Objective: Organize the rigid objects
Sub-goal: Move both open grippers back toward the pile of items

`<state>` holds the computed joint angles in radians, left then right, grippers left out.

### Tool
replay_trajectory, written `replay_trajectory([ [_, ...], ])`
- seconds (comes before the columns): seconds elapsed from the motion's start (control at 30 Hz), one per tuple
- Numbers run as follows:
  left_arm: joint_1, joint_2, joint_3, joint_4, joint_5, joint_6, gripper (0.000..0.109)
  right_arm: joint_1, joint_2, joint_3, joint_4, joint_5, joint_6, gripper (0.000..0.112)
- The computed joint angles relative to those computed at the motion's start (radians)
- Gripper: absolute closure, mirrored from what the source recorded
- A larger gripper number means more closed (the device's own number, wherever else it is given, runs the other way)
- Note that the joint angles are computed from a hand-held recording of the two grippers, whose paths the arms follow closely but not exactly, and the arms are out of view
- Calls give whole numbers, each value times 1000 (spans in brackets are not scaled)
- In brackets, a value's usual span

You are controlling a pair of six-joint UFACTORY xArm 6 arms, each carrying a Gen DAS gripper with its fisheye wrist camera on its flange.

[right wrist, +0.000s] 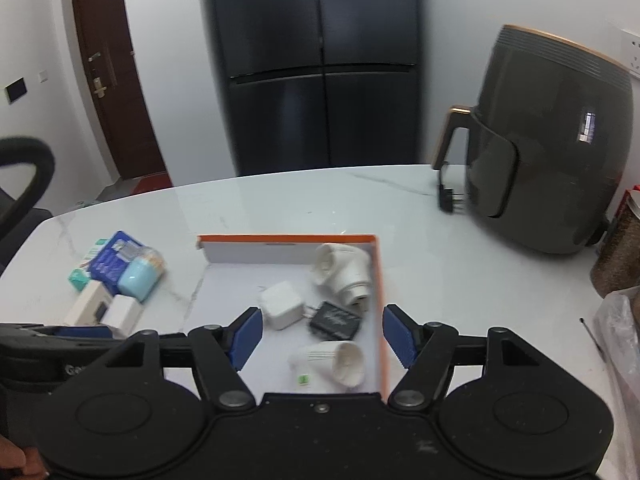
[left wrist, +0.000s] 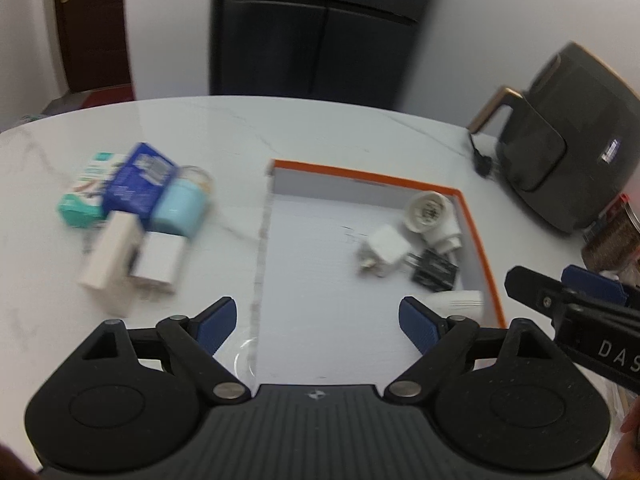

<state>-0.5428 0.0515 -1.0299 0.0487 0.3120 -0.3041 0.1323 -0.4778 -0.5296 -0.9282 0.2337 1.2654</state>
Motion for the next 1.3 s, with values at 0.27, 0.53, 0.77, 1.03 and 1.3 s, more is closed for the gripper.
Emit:
replay_trajectory([
  [0.27,90,-82,69,5,2,12,18,132,80,-104,-59,56,92,32],
  [0.53,195,-124,101,-40,5,70,17,239,195,-235,-95,96,148,32],
  [0.77,275,-110,91,-68,13,119,17,301,294,-334,-102,120,177,32],
  [1.03,350,27,-45,-67,30,175,16,326,354,-391,-108,156,222,32],
  [1.3,378,277,-318,-151,96,352,16,331,373,-393,-91,206,280,32],
])
